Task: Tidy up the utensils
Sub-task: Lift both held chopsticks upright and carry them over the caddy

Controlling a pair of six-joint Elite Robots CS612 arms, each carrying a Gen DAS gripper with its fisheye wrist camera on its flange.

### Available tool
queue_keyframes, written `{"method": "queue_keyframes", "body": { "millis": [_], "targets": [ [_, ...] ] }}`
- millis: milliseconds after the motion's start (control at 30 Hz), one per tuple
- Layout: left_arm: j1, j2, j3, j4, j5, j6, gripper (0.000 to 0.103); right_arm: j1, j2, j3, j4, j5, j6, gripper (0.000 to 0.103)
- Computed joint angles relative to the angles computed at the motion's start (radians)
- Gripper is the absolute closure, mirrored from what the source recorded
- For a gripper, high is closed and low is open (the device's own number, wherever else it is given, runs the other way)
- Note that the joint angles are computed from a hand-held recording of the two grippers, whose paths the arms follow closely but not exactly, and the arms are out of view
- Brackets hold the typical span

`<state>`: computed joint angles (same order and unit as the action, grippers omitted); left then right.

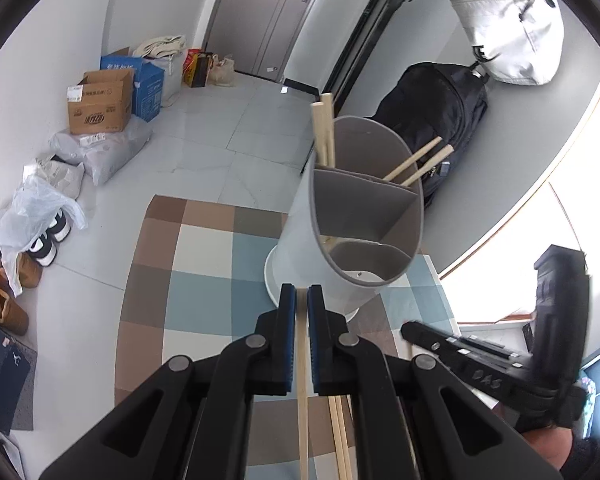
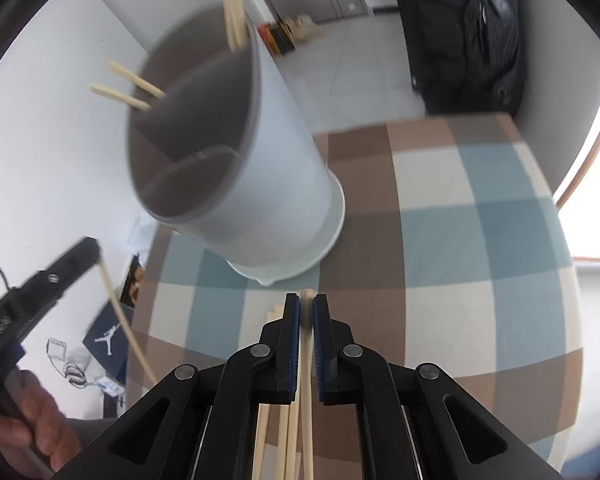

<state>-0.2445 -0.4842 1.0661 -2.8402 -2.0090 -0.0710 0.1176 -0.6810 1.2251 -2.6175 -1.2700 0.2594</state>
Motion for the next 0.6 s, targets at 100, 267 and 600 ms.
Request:
{"method": "queue_keyframes", "body": {
  "millis": [100,267,600],
  "targets": [
    [-0.006,-0.015,0.026,-0.023,0.005,0.043,0.101,-0.002,-0.03,0.062,-0.165,0.008,-0.01,0.097],
    [-0.014,-0.033,0.053,-0.053,0.001,0.09,0.101,-0.003,-0.048,0.121,-0.381,0.007,-0.013,0.097],
    [-0.028,-0.057,0.08,-0.1,0.019,0.157,0.101,0.005,-0.039,0.106,-0.51,-0.018,-0.014,0.097]
  ]
}}
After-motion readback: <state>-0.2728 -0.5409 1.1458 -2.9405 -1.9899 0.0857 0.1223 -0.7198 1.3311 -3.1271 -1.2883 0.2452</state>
